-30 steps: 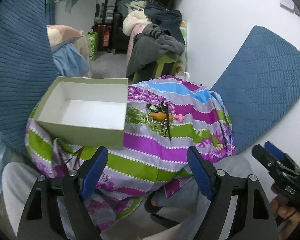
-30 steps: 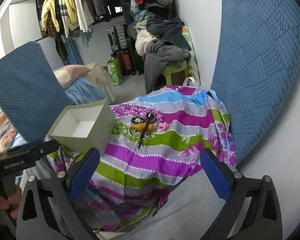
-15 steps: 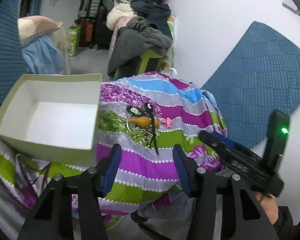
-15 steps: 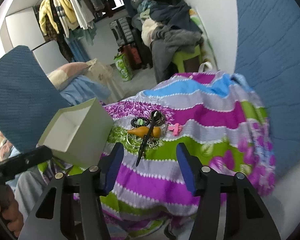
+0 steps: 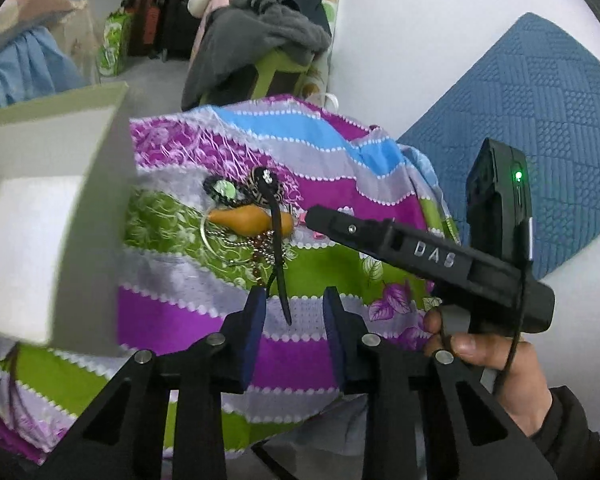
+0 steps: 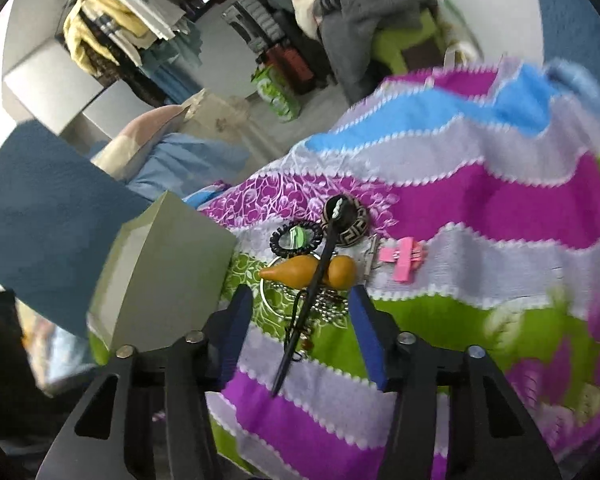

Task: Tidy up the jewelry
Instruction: 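Lower the right tool onto the jewelry and close on the black hairpin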

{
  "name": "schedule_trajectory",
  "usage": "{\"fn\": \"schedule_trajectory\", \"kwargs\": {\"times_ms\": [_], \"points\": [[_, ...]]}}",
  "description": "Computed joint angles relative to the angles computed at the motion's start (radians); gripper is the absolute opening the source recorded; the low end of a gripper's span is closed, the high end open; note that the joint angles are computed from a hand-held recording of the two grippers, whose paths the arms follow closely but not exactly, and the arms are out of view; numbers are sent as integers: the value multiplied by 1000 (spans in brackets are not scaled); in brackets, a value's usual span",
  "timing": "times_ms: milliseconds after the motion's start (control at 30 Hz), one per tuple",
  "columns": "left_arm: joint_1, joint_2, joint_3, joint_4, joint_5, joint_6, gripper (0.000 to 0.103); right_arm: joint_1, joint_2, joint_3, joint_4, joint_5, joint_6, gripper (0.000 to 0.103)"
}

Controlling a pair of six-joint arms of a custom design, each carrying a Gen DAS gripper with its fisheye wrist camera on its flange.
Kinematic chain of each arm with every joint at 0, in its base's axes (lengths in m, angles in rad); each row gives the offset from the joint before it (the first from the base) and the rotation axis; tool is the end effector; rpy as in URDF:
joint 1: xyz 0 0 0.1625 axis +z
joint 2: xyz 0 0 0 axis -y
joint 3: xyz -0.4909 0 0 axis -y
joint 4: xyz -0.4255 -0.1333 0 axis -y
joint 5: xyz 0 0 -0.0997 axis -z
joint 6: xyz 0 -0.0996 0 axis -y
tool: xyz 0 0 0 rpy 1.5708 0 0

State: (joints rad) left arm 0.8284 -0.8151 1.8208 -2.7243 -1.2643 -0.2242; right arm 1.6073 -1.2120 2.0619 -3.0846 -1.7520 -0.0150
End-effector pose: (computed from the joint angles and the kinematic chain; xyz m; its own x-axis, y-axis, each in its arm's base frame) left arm -0.3374 -0.6094 0.0812 -0.8629 0.4345 -0.2582 0.4891 0.8466 -0.2099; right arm 0.1369 -0.5875 0.2868 -0.9865 0.0633 0.1512 -0.0435 0.7881 -0.6140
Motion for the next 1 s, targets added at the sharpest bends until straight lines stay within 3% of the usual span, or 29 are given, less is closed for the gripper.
{"fn": "schedule_trajectory", "kwargs": {"times_ms": [167,400,667,833,1000], "points": [[26,57,-47,-5,-12,-12,26,-48,2,-25,72,100,48,29],[39,109,-93,13,6,1,26,-86,16,-56,151,152,80,28],[70,141,-120,2,-22,-15,26,-116,27,-71,177,209,115,28],[88,148,-124,-16,-51,-29,7,-125,44,-88,217,250,127,28],[92,135,-106,-51,-64,-27,5,-134,54,-92,219,271,154,23]]}}
